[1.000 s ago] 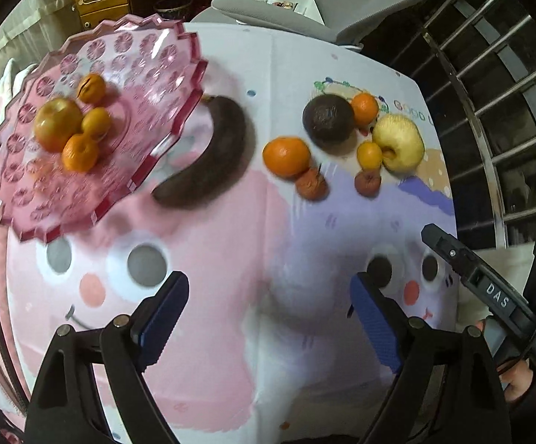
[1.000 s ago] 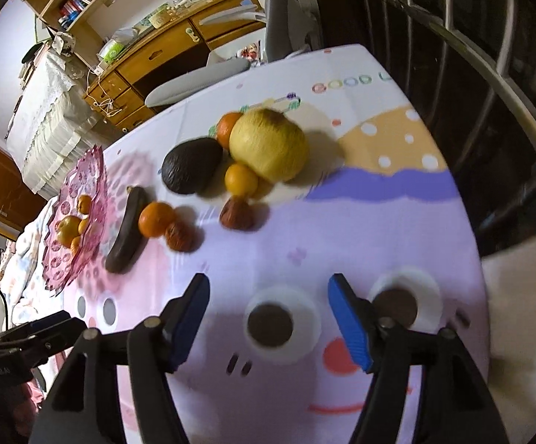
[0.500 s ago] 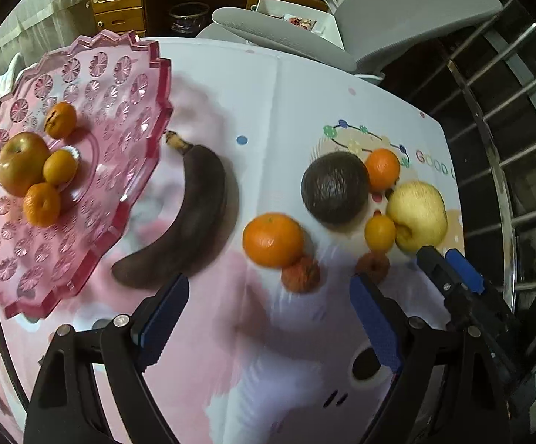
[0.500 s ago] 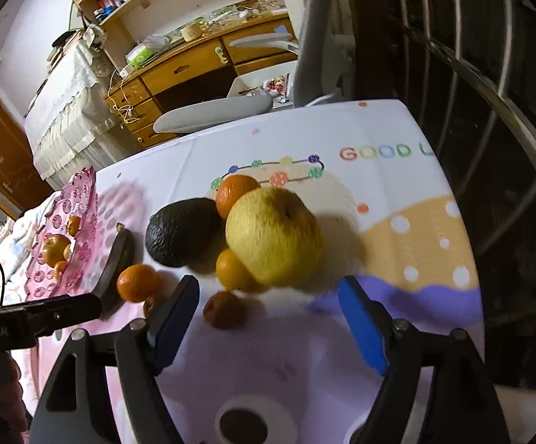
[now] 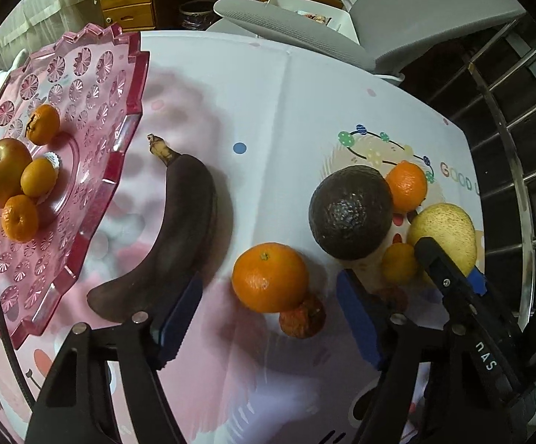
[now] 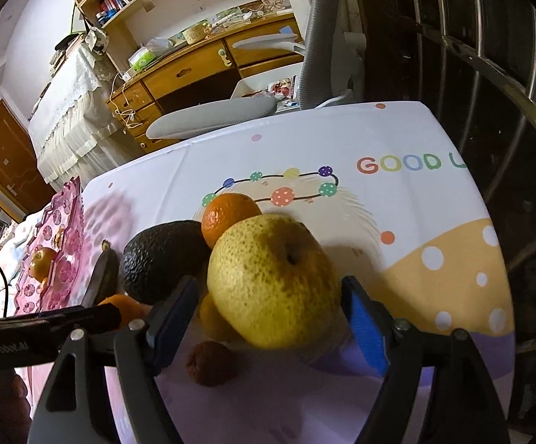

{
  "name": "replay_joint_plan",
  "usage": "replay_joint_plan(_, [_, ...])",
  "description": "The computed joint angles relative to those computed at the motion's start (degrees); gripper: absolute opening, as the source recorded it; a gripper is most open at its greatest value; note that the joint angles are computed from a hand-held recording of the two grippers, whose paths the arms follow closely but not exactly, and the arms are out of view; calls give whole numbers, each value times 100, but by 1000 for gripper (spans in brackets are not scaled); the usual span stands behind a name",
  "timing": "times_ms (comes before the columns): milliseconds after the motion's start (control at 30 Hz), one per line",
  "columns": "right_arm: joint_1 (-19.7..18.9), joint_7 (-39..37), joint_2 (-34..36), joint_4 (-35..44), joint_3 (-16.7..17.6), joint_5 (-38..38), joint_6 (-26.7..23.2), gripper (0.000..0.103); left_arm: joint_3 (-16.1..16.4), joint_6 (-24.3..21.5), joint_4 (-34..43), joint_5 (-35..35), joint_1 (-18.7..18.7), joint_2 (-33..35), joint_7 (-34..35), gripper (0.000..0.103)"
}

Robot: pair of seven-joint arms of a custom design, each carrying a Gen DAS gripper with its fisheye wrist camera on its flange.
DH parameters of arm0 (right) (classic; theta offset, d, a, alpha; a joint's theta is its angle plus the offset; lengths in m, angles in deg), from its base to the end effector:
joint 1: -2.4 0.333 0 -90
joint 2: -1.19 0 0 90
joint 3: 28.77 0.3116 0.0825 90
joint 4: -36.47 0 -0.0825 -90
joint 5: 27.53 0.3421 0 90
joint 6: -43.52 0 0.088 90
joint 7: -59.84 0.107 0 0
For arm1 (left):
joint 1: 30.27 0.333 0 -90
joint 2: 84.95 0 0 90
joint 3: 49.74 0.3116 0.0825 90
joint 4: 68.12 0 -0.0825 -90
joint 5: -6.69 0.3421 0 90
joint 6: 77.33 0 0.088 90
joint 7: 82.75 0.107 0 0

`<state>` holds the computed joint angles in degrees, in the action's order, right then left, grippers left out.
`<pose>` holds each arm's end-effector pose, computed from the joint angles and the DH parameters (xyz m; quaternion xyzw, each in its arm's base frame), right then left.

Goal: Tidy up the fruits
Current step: 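Grasp a mandarin with the left gripper while the right gripper grasps the yellow pear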

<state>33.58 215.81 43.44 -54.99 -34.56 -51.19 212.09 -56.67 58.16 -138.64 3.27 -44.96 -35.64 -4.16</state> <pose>0.6179 0.3394 0.2901 -0.5705 0.7579 -0.1236 0.2913 0.6990 -0.2478 0.2986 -0.6678 0.7284 -0.1532 0.0079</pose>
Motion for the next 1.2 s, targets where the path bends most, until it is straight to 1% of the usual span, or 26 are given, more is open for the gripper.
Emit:
replay_joint_plan(67, [-11, 19, 49, 51, -5, 27, 19, 79, 10, -17, 51, 7, -6, 48, -8, 66])
replay_joint_plan(100, [-4, 24, 73, 88, -23, 27, 7, 79, 24, -48, 105, 20, -18, 87, -24, 65])
replay_joint_plan(200, [116, 137, 136, 204, -186, -46, -79, 79, 12, -113, 272, 2, -26, 223, -65, 57])
replay_joint_plan(233, [107, 142, 154, 241, -178, -53, -108, 79, -4, -72, 272, -20, -15, 239, -67, 52])
replay_joint_plan(300, [78, 125, 188, 305, -146, -68, -155, 78, -60, -19, 303, -87, 22, 290, -21, 50])
replay_joint_plan(367, [36, 63, 210, 358, -92, -76, -207, 73, -90, -5, 388, -129, 23, 364, 18, 46])
replay_joint_plan(600, [-18, 7, 211, 395, -5, -52, -303, 72, -126, -12, 574, -207, 23, 505, 120, 43])
replay_joint_plan(733, [-69, -45, 191, 418, 105, 35, -434, 72, -141, 50, 460, -249, 62, 432, 226, 41])
replay_joint_plan(967, [-28, 126, -69, 80, 120, 62, -466, 72, -237, 315, -98, -420, 190, 43, 503, 40])
replay_joint_plan(1200, [30, 363, -510, -483, 191, 58, -379, 72, -353, 649, -1009, -691, 356, -609, 847, 40])
